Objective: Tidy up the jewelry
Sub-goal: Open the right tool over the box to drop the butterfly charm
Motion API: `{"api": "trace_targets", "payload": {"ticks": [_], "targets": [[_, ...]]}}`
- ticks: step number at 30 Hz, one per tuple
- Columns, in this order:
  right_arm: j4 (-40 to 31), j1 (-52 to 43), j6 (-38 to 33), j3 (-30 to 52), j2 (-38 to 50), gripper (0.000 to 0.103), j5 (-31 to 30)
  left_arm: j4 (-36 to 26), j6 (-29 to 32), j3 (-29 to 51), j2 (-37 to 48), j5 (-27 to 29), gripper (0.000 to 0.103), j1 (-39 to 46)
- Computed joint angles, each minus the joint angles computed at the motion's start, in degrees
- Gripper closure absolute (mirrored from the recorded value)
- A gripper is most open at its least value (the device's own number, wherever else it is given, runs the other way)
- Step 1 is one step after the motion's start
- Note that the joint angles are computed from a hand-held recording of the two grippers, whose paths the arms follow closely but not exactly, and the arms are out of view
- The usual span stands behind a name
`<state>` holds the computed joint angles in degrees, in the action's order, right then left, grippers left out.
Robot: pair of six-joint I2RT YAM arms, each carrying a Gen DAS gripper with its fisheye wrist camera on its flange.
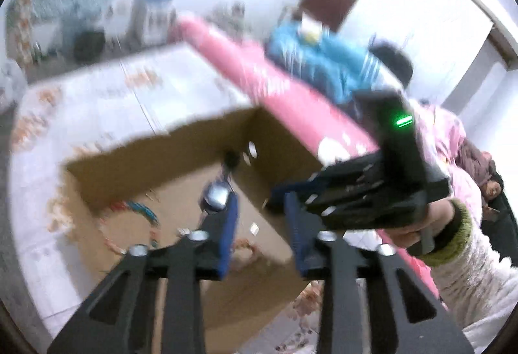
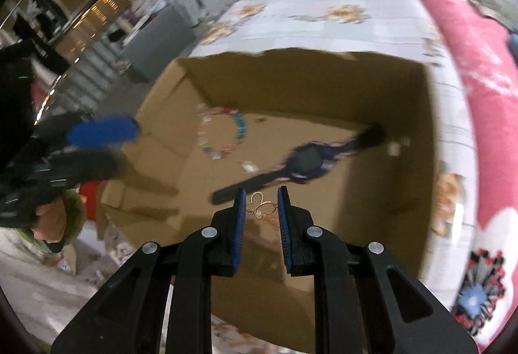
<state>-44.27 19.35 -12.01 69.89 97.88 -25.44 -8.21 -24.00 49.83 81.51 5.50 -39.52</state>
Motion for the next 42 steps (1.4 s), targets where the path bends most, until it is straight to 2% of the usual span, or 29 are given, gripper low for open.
{"api": "trace_targets", "payload": {"ticks": [3,6,12,15,18,22,24,25,28,30,34,36,39,42], "targets": [[-1.6,4.7,1.4,4.5,4.5,0.085,0.4,2.4,0.0,-8.1,-10.6,-8.9,0.047,-2.0],[-4.8,9.4,3.4,11.8,12.1,0.085,0.6,2.0,-0.5,-14.8,-19.4,-14.7,0.041,-3.2],[-10.1,15.6,7.6,24.8,24.3,0.081,1.3,-1.2,-3.7,-24.8,-32.2,-15.9,0.029,-1.1],[-11.4,16.8,9.0,26.8,26.3,0.076,2.1,-3.1,-5.6,-28.7,-38.4,-15.4,0.026,0.8],[-10.4,16.6,10.5,25.0,24.3,0.072,2.1,-5.3,-6.3,-29.9,-41.3,-16.0,0.025,1.0],[-3.4,13.9,13.1,14.3,11.7,0.066,1.1,-7.2,-6.9,-30.6,-44.9,-21.0,0.018,-3.5],[0.4,12.4,14.6,7.9,4.2,0.060,1.6,-7.0,-8.2,-30.3,-44.9,-24.6,0.010,-7.4],[2.9,11.4,15.6,3.2,-2.0,0.057,2.4,-7.1,-9.0,-29.8,-44.4,-27.1,0.008,-9.7],[7.8,9.1,17.6,-9.2,-20.1,0.040,6.0,-6.0,-11.4,-28.5,-42.2,-38.6,0.005,-20.7],[8.6,8.3,18.4,-14.6,-30.8,0.029,10.0,-6.0,-13.6,-26.6,-38.7,-43.3,0.005,-25.3],[4.0,5.5,21.7,-24.2,-53.2,0.017,16.5,-12.2,-24.7,-18.5,-26.0,-52.1,0.005,-33.4],[0.4,1.6,22.3,-26.9,-59.8,0.012,16.6,-14.8,-29.1,-15.0,-20.0,-53.7,0.005,-35.8],[-3.2,-5.9,19.9,-31.2,-63.8,0.011,13.1,-15.5,-35.2,-11.9,-12.7,-53.8,0.005,-37.7],[-3.1,-4.9,20.7,-35.0,-63.0,0.011,18.6,-15.0,-38.6,-9.0,-5.7,-49.5,0.005,-37.1]]}}
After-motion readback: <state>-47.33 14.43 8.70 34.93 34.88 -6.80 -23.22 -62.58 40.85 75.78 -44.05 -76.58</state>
